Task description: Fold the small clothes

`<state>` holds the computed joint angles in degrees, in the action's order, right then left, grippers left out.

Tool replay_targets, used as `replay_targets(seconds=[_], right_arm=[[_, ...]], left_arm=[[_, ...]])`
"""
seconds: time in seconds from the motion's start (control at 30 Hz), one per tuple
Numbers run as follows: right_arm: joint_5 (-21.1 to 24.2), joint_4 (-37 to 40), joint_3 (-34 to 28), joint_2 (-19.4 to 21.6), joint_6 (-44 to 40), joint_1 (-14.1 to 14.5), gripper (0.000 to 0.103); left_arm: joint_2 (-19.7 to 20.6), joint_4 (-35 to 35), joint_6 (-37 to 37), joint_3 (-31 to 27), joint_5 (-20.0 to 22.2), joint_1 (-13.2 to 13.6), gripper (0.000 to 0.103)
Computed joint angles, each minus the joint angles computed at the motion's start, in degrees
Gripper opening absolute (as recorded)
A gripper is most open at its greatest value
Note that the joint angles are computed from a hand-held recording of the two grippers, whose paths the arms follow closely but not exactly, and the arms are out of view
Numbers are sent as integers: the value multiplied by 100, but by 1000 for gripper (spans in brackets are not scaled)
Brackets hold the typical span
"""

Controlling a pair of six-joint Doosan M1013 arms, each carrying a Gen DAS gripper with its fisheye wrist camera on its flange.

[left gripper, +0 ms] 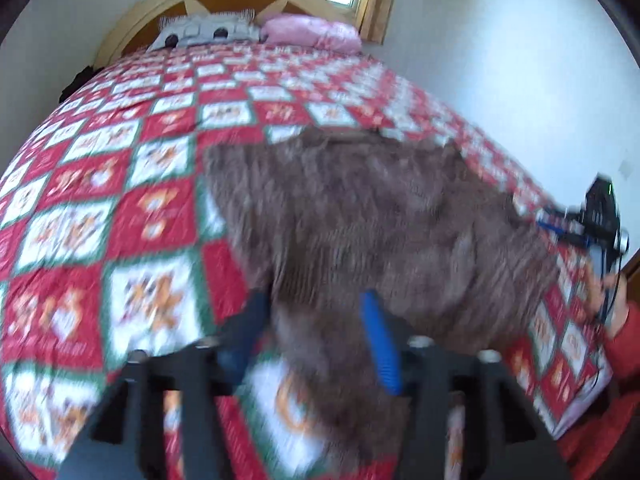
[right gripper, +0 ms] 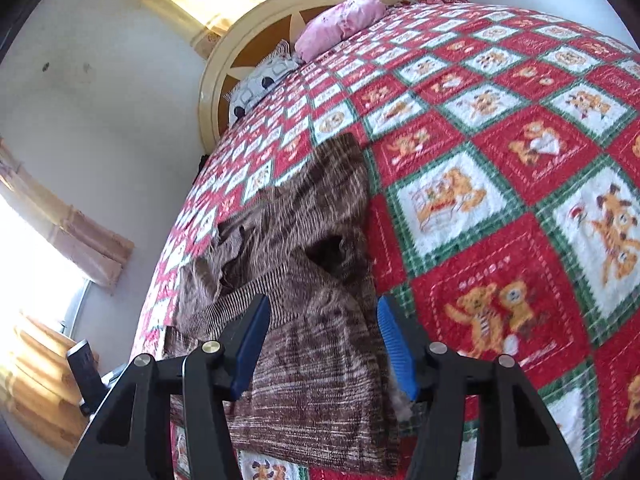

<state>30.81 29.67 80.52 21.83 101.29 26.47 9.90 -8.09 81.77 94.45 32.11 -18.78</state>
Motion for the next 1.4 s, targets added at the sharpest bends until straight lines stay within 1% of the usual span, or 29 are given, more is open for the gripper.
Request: replay_targets(seconds=[0.07, 0.1, 0.17, 0.2, 0.27, 0.3, 0.33, 0.37, 0.4, 0.43, 0.5, 0.53, 0.57, 0.63, 0.67, 0.73, 0.8, 0.9, 0.93, 0.97, 1.03, 1.1, 1.13, 1.17, 1.2, 1.23, 1.3, 1.4], right_arm=[[-68, -195, 23, -15, 20, 49, 57], [-83, -302, 25, -21, 55, 74, 57], [-60, -396, 27, -29, 89, 92, 57], [-41, -463, 31, -39, 108, 101, 57], [-12, -645, 39, -62, 182, 124, 57], [8, -773, 40, -75, 202, 139, 57], [15, -826, 46, -84, 186, 146, 57], [29, -944, 42, -91, 173, 168, 57], [42, -1054, 30, -88, 176, 188, 57], [60, -1204, 9, -81, 193, 216, 57], [122, -1684, -67, -45, 278, 305, 57], [158, -1883, -104, -27, 328, 346, 57], [219, -2158, -160, 2, 377, 398, 57], [400, -2750, -303, 76, 405, 519, 57], [452, -2897, -343, 100, 368, 553, 57], [608, -3287, -485, 191, 221, 654, 57], [769, -3650, -622, 287, 194, 733, 57], [992, -4238, -868, 477, 350, 831, 57], [1110, -4479, -963, 552, 419, 865, 57], [1341, -5021, -1095, 665, 621, 943, 57], [1476, -5536, -1173, 761, 704, 1026, 57], [1376, -5621, -1118, 765, 612, 1039, 57], [1248, -5640, -1043, 733, 642, 1029, 57], [1212, -5543, -1035, 722, 629, 1014, 40], [1230, -5146, -1051, 706, 493, 952, 21], [1237, -4983, -1058, 697, 494, 926, 8], [957, -4629, -918, 555, 526, 844, 8], [633, -4402, -772, 346, 583, 809, 8]], left_arm=[[123, -170, 82, -91, -165, 4, 58], [189, 8, -34, -157, -147, -32, 58], [327, 786, -588, -265, -14, -145, 58], [358, 1031, -795, -266, 59, -178, 58], [414, 1276, -1109, -274, 205, -202, 58], [373, 1222, -1109, -187, 82, -189, 58], [304, 1232, -1183, -66, -127, -192, 58], [278, 1215, -1220, -15, -220, -195, 56], [256, 1034, -1112, 28, -295, -185, 54], [257, 877, -987, 39, -327, -178, 49], [248, 899, -904, 56, -374, -212, 35], [242, 737, -751, 59, -385, -203, 17], [240, 314, -452, 66, -392, -152, 10], [221, -18, -326, 109, -453, -101, 10], [235, -25, -350, 100, -457, -97, 10], [245, 55, -482, 85, -430, -103, 11], [278, 263, -729, 41, -366, -121, 14], [331, 465, -970, -55, -164, -141, 19], [345, 474, -966, -92, -84, -144, 25], [363, 384, -882, -118, -20, -134, 33], [393, 246, -742, -165, 60, -129, 39], [399, 516, -892, -172, 72, -180, 36], [400, 767, -1048, -170, 76, -223, 22], [397, 914, -1114, -164, 75, -252, 11], [380, 760, -1013, -135, 21, -237, 11], [351, 651, -1000, -95, -46, -225, 11], [277, 577, -1003, -25, -154, -221, 11], [82, 740, -1268, 134, -491, -247, 11]])
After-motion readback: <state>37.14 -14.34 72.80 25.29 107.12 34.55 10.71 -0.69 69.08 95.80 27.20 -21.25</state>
